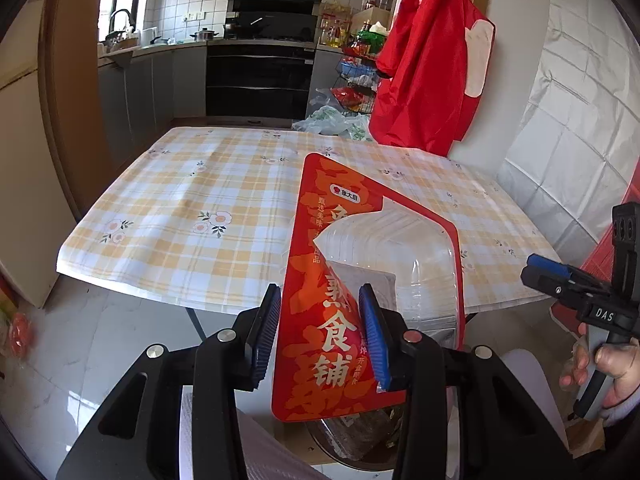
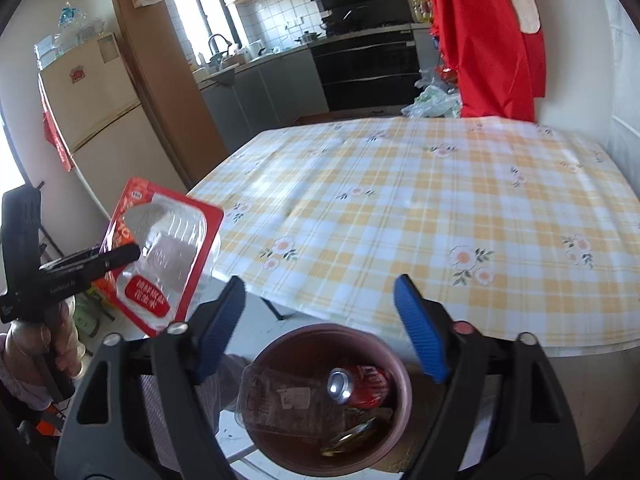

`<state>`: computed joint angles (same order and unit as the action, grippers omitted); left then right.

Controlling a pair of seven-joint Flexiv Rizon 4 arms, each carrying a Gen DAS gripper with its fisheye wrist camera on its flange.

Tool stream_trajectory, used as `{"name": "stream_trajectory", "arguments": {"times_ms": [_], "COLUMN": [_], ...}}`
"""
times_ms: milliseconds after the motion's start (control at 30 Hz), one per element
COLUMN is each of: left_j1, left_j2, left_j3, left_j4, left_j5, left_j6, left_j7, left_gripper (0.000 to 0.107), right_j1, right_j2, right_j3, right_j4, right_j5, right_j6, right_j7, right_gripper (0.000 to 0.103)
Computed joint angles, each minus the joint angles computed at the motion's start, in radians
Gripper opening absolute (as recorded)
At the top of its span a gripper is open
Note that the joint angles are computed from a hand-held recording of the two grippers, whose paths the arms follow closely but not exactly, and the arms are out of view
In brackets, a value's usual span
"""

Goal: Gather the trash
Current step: 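Carry both items over the bin and open the right tool to drop the can, then open the left tool over the bin to drop the red package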

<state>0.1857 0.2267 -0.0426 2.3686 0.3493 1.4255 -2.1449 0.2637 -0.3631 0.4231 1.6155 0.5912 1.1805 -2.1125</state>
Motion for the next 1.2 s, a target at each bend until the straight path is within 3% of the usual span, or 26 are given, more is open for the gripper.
{"name": "stream_trajectory", "arguments": {"times_ms": [233, 500, 867, 967, 1033, 1200], "left_j1": [-0.022, -0.078, -0.184, -0.214, -0.234, -0.229], "left_j2": [-0.026, -0.076, -0.163, -0.190, -0.210, -0.212], "left_j3": [-0.005, 0.005, 0.046, 0.055, 0.059, 0.077], "left_j4": [-0.017, -0.036, -0.044, -0.032, -0.018, -0.023], "left_j5": [0.009, -0.001, -0.143, -0.232, -0.322, -0.286], "left_j6": [-0.016, -0.042, -0.035, -0.004, 0.015, 0.014], "left_j7": [0.017, 0.044, 0.198, 0.273, 0.343, 0.288], "left_gripper": [0.040, 0.041, 0.043, 0.049, 0.059, 0.073], "right_j1": [0.009, -0.022, -0.033, -0.036, -0.039, -0.036], "right_j2": [0.018, 0.021, 0.013, 0.009, 0.007, 0.002], "right_j3": [-0.021, -0.006, -0.005, -0.006, -0.006, -0.011], "right_j4": [0.014, 0.019, 0.024, 0.023, 0.021, 0.023], "right_j5": [-0.045, -0.045, -0.065, -0.070, -0.074, -0.091], "right_j6": [0.090, 0.109, 0.113, 0.112, 0.110, 0.102], "right_j7": [0.038, 0.053, 0.084, 0.093, 0.097, 0.111], "right_gripper": [0.097, 0.097, 0.097, 0.097, 0.097, 0.097]}}
